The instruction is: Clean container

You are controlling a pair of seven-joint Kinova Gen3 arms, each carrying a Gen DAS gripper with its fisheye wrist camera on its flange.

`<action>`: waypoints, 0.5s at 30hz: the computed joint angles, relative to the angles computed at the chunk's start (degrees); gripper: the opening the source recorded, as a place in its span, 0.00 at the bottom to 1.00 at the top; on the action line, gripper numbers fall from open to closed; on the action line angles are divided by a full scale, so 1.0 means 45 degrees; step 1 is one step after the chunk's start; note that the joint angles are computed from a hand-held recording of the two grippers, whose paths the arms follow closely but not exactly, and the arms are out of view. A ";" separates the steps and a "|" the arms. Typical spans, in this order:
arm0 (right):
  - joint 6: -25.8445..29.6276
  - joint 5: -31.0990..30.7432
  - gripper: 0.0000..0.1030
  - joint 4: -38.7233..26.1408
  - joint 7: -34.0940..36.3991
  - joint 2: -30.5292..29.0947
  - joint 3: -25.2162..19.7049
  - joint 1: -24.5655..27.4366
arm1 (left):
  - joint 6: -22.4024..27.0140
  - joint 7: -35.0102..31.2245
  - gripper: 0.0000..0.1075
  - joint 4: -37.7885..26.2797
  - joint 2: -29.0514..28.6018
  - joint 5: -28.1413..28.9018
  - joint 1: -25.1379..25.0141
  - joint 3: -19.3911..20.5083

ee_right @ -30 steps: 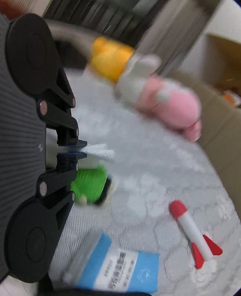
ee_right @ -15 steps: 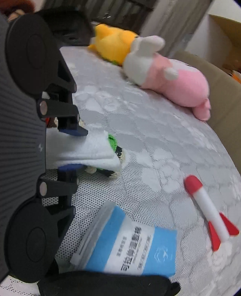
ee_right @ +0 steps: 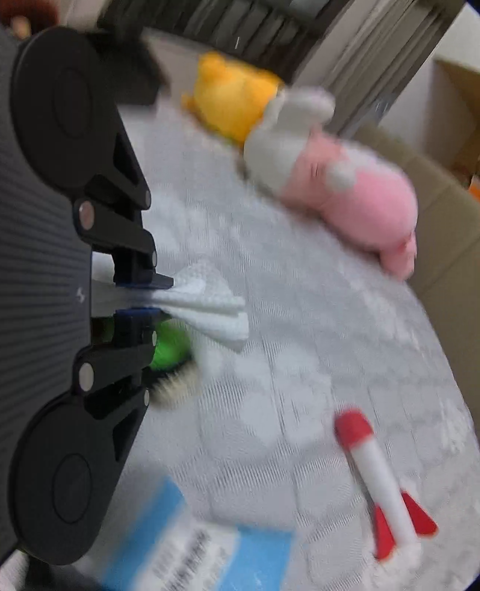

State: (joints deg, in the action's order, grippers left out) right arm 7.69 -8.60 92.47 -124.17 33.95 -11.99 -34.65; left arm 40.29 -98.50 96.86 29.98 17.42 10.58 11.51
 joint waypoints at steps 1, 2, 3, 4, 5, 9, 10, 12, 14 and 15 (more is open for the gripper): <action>0.0166 0.0300 0.10 0.0024 -0.0457 -0.0058 0.0590 -0.0415 | 0.0006 -0.0028 0.96 0.0011 -0.0005 0.0138 -0.0114 0.0049; 0.0399 0.0638 0.11 0.0041 -0.0974 -0.0153 0.1180 -0.0827 | 0.0041 -0.0029 0.96 0.0006 -0.0005 0.0337 -0.0262 0.0099; 0.0634 0.0969 0.11 0.0055 -0.1492 -0.0231 0.1770 -0.1249 | 0.0100 -0.0018 0.96 -0.0013 0.0000 0.0541 -0.0406 0.0139; 0.0978 0.1466 0.11 0.0031 -0.2010 -0.0314 0.2359 -0.1682 | 0.0121 -0.0060 0.96 -0.0010 0.0020 0.0796 -0.0591 0.0210; 0.1493 0.1984 0.11 -0.0094 -0.2527 -0.0361 0.2949 -0.2152 | 0.0124 -0.0124 0.96 0.0003 0.0048 0.1079 -0.0788 0.0289; 0.1834 0.3256 0.11 0.0343 -0.4086 -0.0693 0.4867 -0.3868 | -0.0215 -0.0323 0.96 0.0354 -0.0016 0.2031 -0.1732 0.1006; 0.1567 0.3102 0.11 0.0591 -0.4133 -0.0884 0.4945 -0.3904 | -0.0445 -0.0508 0.96 0.0509 -0.0037 0.2342 -0.1937 0.1169; 0.0829 0.2542 0.11 0.1141 -0.3867 -0.1363 0.4886 -0.3786 | -0.1399 -0.1145 0.96 0.0901 -0.0117 0.3228 -0.1702 0.0908; -0.0030 0.2329 0.12 0.1781 -0.3786 -0.1930 0.4562 -0.3507 | -0.2435 -0.1736 0.96 0.1100 -0.0114 0.3992 -0.0768 0.0136; -0.0296 0.2461 0.12 0.2076 -0.3926 -0.2181 0.4751 -0.3713 | -0.2850 -0.1944 0.96 0.1413 -0.0255 0.4122 -0.0421 -0.0029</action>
State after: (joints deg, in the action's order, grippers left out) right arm 6.36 2.48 101.82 -141.84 24.14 9.39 -51.36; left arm 27.46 -107.25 103.22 28.83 35.97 8.69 11.38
